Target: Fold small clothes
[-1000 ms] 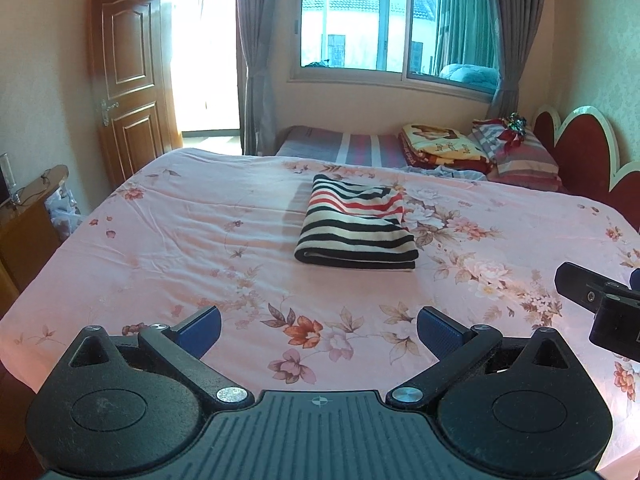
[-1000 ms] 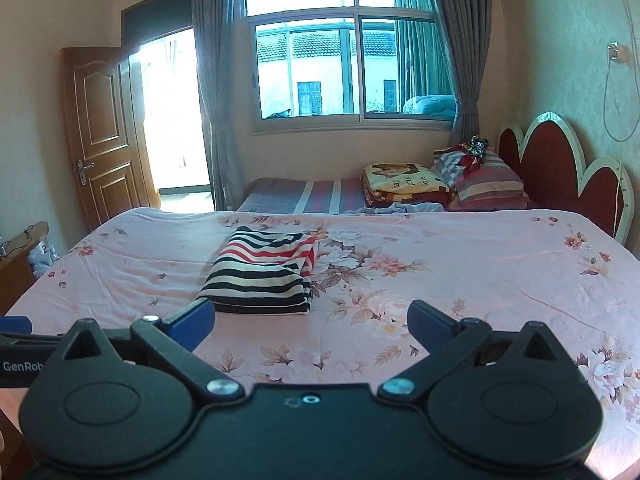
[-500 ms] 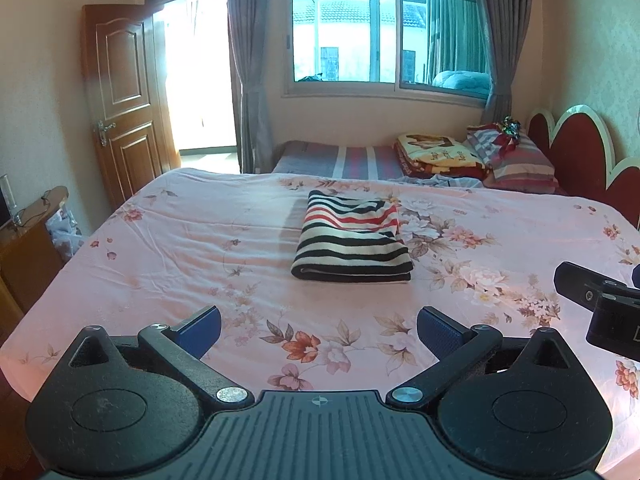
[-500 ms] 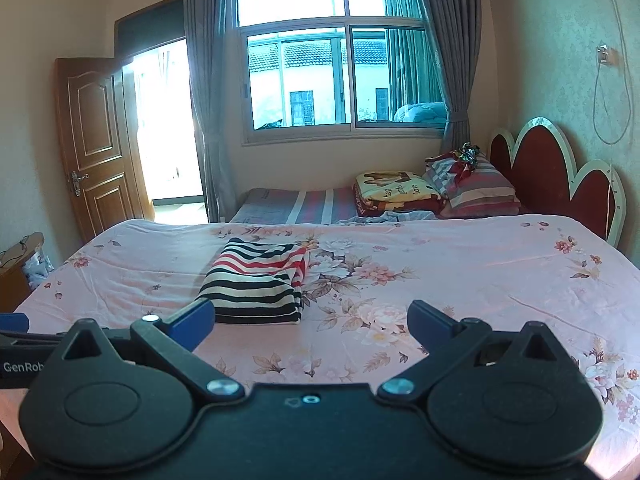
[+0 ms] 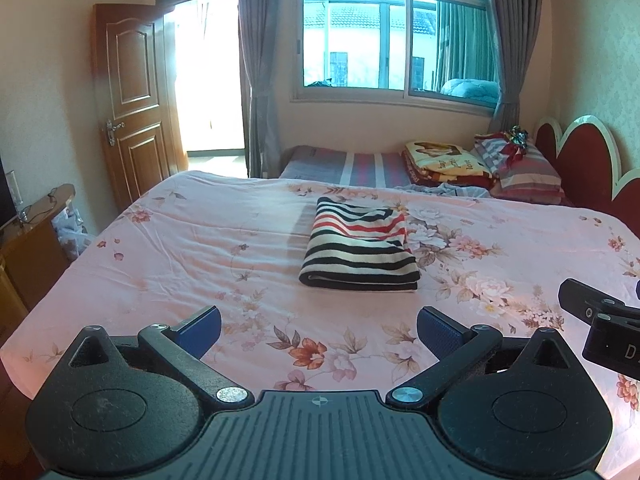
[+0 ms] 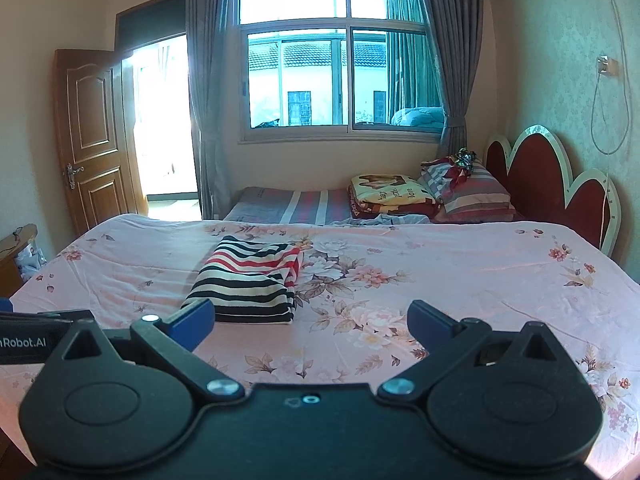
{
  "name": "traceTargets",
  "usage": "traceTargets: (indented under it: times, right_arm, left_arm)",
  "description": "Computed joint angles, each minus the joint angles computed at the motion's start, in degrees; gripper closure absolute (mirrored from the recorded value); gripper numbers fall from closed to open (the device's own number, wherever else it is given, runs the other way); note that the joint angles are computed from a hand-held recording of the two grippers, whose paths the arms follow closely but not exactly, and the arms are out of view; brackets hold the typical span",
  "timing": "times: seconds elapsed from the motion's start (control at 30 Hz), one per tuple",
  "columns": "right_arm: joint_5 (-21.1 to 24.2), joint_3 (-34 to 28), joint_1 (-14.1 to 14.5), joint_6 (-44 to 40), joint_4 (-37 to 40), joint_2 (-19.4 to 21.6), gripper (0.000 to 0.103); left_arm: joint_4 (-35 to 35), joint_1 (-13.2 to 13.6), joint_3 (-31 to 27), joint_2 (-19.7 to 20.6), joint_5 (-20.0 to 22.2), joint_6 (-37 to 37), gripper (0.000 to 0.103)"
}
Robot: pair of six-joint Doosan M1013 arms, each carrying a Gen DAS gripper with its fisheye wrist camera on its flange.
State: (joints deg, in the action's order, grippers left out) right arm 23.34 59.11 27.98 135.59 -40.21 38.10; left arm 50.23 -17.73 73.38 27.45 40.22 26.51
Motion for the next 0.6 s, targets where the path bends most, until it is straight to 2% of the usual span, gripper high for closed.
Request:
traceTargets:
  times: [0.6]
  right_arm:
    - [2.02,-1.12,-0.18,-0.53,1.00,0.87,0.001]
  left_arm:
    - [-0.26,-0.18,-0.65,0.52,0.83,0.37,0.000]
